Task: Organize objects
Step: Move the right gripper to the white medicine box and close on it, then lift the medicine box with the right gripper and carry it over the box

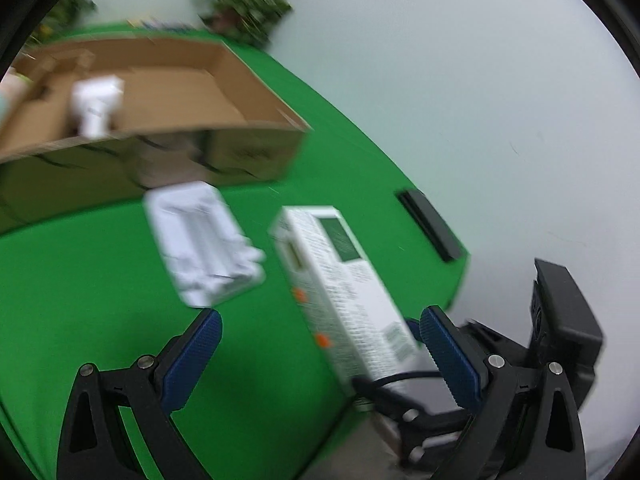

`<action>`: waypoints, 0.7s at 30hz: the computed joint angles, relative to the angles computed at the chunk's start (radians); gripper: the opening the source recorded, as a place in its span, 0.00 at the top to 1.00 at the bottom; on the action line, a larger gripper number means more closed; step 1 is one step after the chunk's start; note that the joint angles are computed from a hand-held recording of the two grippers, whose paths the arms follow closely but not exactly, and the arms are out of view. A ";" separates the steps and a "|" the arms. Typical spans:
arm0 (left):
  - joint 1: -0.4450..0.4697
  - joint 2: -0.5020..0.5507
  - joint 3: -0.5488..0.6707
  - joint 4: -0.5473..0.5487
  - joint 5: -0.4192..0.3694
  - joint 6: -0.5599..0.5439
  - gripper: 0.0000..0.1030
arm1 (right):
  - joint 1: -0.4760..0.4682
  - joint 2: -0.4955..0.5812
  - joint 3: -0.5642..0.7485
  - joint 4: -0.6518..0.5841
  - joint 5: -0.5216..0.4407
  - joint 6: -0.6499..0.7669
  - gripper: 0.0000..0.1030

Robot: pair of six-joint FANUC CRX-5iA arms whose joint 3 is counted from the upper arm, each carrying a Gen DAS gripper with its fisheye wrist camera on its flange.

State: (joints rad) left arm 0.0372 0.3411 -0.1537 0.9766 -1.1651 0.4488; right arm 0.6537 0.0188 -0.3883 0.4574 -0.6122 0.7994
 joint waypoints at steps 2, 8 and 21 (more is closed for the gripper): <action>-0.009 0.052 0.046 0.001 -0.067 0.051 0.03 | -0.007 0.002 0.013 -0.046 0.033 0.040 0.23; -0.013 0.150 0.131 0.028 -0.162 0.140 0.04 | -0.034 0.034 0.025 -0.044 0.061 0.019 0.24; -0.038 0.199 0.175 -0.024 -0.207 0.220 0.25 | -0.046 -0.020 -0.007 -0.221 0.140 0.135 0.38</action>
State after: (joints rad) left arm -0.0007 0.5401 0.0213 0.9530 -1.3719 0.6683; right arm 0.6074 -0.0013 -0.3949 0.2368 -0.4721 0.9348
